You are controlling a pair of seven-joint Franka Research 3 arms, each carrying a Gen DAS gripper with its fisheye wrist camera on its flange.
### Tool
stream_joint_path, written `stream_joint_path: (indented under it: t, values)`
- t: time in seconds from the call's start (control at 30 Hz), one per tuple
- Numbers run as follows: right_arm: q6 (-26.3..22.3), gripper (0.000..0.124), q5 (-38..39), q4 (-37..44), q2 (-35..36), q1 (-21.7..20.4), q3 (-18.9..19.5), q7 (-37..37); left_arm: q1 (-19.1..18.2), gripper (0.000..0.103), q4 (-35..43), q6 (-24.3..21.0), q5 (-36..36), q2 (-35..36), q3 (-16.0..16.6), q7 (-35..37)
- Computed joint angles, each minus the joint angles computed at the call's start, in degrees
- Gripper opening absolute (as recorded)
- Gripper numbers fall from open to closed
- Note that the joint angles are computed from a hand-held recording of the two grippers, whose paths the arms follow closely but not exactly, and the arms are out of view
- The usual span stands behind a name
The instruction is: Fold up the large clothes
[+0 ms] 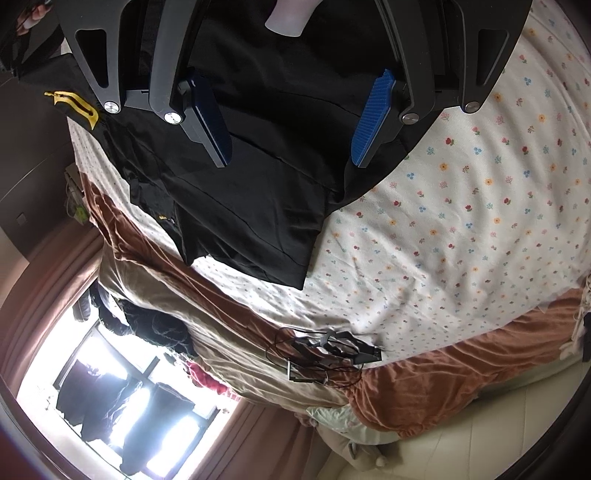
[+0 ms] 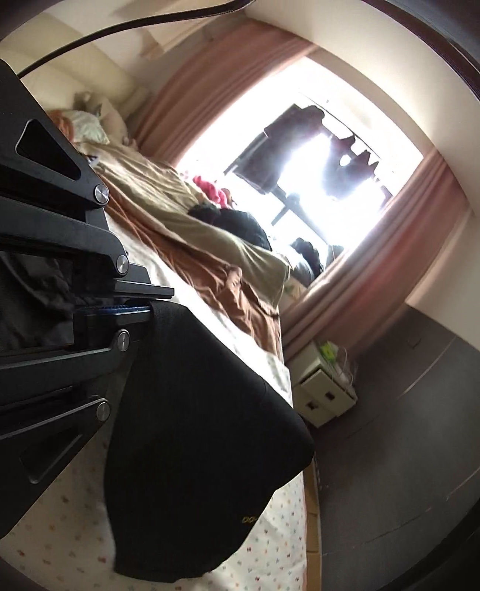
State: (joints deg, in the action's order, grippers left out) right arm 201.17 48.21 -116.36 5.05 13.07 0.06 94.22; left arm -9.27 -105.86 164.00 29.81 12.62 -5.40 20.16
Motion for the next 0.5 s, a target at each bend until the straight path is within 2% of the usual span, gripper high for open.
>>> stream_joint_path:
  t: [0.13,0.2,0.3,0.37,0.47,0.5]
  values:
    - [-0.58,0.005,-5.19,3.06,2.07,0.68,1.89,2.68,0.17,0.069,-1.25,1.54,0.54,-1.09,0.50,-1.06]
    - [-1.86,0.005,-2.07,6.52,3.88,3.76,0.38,-0.13,0.16,0.069,-1.72,1.56,1.37,-1.64,0.85,-2.31]
    - [-3.18,0.005,-2.02,10.29,6.53,5.84,-0.36,0.16,0.92,0.069,-3.02,3.40,1.19,-2.39,0.72,-3.08]
    - [-3.15,0.005,-3.91,12.13,8.48,5.55,0.60,2.07,1.43,0.069,-3.59,4.24,0.43,-2.65,0.47,-2.91]
    - [-6.42,0.005,-5.33,17.43,12.71,7.74,-1.17,3.04,2.12,0.069,-4.12,5.18,-1.18,-2.77,-0.06,-1.63]
    - [-6.39,0.005,-6.96,17.98,13.46,6.98,-0.04,4.17,2.23,0.069,-4.27,5.44,-1.60,-2.79,-0.13,-1.32]
